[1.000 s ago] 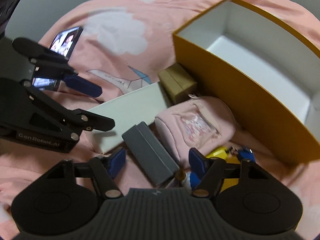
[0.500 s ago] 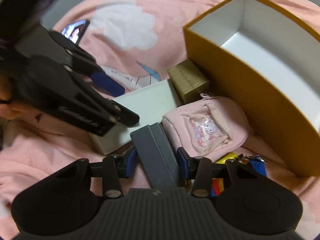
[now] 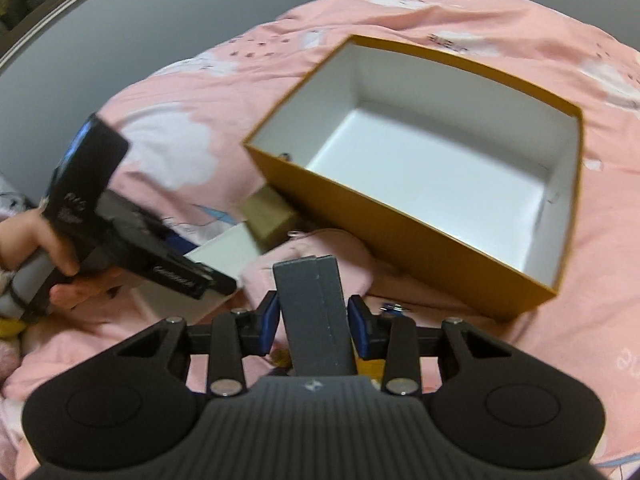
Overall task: Organize objects
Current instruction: 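Carry the white case and grey box over the orange box with both tools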
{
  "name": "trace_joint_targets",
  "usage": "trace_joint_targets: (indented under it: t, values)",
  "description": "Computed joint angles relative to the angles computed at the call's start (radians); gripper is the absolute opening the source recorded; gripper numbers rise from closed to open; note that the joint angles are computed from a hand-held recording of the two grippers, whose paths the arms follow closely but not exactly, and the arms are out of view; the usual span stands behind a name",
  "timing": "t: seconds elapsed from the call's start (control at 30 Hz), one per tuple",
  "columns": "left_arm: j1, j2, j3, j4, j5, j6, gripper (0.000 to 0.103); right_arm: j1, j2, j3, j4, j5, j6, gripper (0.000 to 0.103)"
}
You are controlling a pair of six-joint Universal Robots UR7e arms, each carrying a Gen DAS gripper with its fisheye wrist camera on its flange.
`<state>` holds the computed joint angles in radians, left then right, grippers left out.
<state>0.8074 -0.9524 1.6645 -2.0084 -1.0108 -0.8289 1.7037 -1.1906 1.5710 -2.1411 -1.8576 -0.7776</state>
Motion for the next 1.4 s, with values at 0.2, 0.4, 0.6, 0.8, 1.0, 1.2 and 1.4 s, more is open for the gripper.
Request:
trace_joint_targets:
  t: [0.2, 0.4, 0.6, 0.8, 1.0, 1.2, 1.4]
  values:
    - [-0.012, -0.026, 0.043, -0.057, 0.018, -0.031, 0.045, -0.012, 0.002, 0.01, -0.013, -0.007, 0.023, 0.039]
    - [-0.061, -0.071, 0.099, -0.112, 0.072, -0.042, 0.039, -0.02, -0.004, 0.014, -0.027, 0.01, 0.034, 0.039]
    - [-0.112, -0.115, 0.111, -0.141, 0.124, -0.051, 0.033, -0.027, -0.005, 0.009, -0.036, 0.034, 0.026, 0.039]
    - [-0.16, -0.109, 0.08, -0.216, 0.201, 0.037, 0.031, -0.028, -0.009, -0.038, -0.019, 0.126, 0.046, 0.039]
    - [-0.16, -0.048, -0.031, -0.31, 0.26, 0.224, 0.031, -0.016, 0.004, -0.095, -0.072, 0.204, 0.055, 0.038]
    - [-0.116, 0.084, -0.25, -0.284, 0.285, 0.388, 0.031, -0.007, 0.058, -0.158, -0.185, 0.239, 0.096, 0.038]
    - [-0.037, 0.255, -0.501, -0.018, 0.256, 0.379, 0.031, -0.019, 0.161, -0.238, -0.246, 0.16, 0.148, 0.038]
